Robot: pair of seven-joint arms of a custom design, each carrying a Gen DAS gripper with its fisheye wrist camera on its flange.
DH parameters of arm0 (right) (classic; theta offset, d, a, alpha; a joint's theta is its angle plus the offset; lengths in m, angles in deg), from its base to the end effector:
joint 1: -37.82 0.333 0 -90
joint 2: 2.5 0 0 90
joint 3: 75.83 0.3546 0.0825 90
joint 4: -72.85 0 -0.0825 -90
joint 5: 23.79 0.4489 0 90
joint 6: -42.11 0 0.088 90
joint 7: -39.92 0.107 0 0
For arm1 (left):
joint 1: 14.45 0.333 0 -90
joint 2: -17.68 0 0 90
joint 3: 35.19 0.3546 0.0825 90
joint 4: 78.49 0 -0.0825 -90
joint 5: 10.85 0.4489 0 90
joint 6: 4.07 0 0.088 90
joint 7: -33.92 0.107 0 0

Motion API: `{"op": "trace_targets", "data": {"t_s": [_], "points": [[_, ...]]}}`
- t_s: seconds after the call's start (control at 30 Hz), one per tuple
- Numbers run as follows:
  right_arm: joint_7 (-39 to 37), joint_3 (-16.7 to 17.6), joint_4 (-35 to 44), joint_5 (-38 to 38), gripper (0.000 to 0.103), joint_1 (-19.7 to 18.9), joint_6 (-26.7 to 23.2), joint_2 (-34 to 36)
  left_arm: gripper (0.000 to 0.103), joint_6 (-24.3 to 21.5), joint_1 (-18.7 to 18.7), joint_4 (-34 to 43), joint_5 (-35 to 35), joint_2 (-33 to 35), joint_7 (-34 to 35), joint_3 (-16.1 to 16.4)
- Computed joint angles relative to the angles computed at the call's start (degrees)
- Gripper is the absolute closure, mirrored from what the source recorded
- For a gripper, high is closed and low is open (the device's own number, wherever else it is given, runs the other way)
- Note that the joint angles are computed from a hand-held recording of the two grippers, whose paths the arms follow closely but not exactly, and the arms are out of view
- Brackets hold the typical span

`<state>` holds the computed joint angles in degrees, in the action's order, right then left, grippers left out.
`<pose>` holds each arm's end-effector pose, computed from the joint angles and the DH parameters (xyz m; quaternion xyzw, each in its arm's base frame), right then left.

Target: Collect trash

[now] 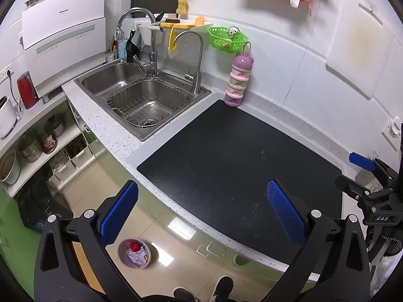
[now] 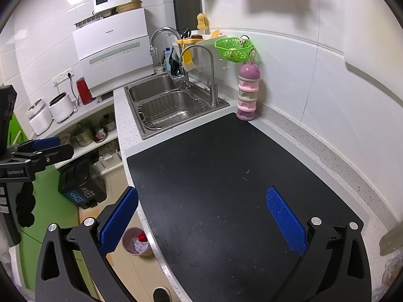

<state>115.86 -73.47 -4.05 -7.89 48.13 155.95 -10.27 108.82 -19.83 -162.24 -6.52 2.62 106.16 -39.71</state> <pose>0.5428 0.1427 0.9204 -0.7788 0.4829 -0.1748 0.3602 0.5052 -0.0941 0.9212 -0.6957 0.6105 -0.2966 0.2352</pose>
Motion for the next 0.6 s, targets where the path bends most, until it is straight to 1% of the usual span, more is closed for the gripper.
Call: {"op": "trace_targets", "data": {"t_s": [0.6], "points": [[-0.42,-0.09,0.79,0.12,0.005,0.08,-0.21,0.56,0.003,0.14,0.07,0.90,0.93,0.51,-0.16,-0.34]]}}
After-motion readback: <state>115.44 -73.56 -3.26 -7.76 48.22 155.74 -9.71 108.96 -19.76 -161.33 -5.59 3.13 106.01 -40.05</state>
